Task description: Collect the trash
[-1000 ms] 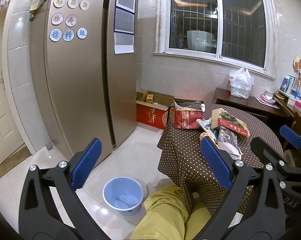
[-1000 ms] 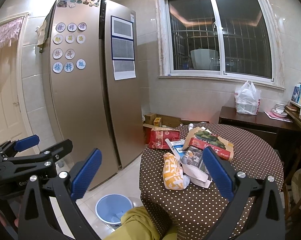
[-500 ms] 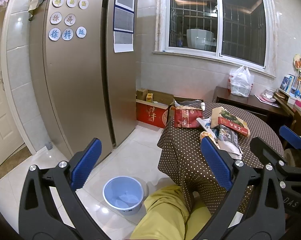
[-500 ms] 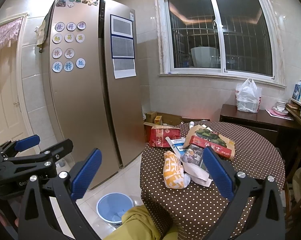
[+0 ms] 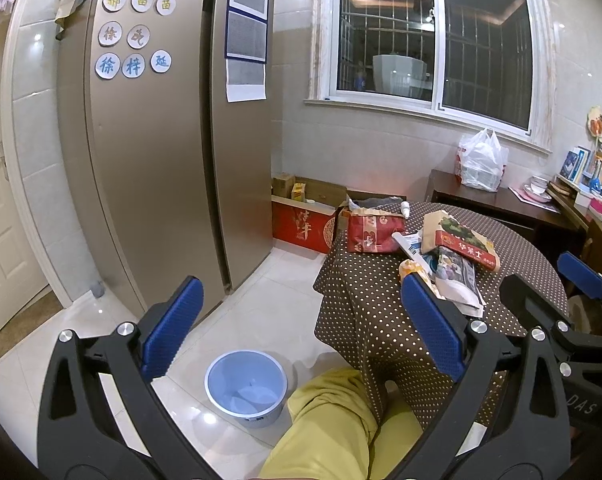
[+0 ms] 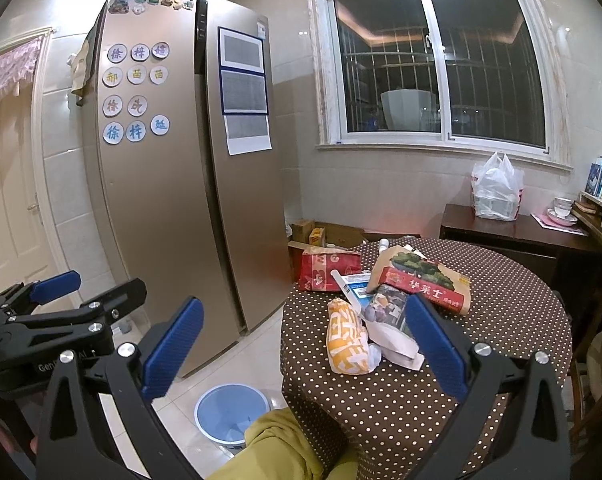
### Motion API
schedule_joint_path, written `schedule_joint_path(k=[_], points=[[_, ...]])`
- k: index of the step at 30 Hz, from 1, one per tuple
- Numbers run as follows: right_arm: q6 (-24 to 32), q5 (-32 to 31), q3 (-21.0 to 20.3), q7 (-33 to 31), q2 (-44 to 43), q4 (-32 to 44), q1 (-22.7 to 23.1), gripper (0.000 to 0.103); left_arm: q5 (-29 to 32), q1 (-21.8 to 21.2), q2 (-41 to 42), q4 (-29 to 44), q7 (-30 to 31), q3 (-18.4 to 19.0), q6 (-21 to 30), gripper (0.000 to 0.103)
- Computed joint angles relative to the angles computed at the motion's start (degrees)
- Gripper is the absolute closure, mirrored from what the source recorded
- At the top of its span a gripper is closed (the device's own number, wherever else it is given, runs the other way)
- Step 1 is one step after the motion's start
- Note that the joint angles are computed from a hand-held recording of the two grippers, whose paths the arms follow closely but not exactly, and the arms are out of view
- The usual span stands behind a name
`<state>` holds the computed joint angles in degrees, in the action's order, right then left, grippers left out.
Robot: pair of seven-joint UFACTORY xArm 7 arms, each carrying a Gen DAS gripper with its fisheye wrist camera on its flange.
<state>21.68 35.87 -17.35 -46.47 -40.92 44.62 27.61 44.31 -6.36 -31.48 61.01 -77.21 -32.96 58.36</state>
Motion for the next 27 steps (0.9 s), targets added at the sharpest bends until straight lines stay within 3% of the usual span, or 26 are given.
schedule_joint_path(k=[17, 27], points=[[2.6, 0.1, 0.9, 1.7, 3.1, 1.2, -2.9, 0.004, -1.1, -1.4, 3.5, 0.8, 1.3, 2.2, -1.0, 0.006], [5.5, -0.4, 4.1, 4.8, 11.6, 3.8, -9.0, 0.004, -2.9, -5.0, 12.0, 2.7, 4.9, 7.9, -3.0, 0.006]])
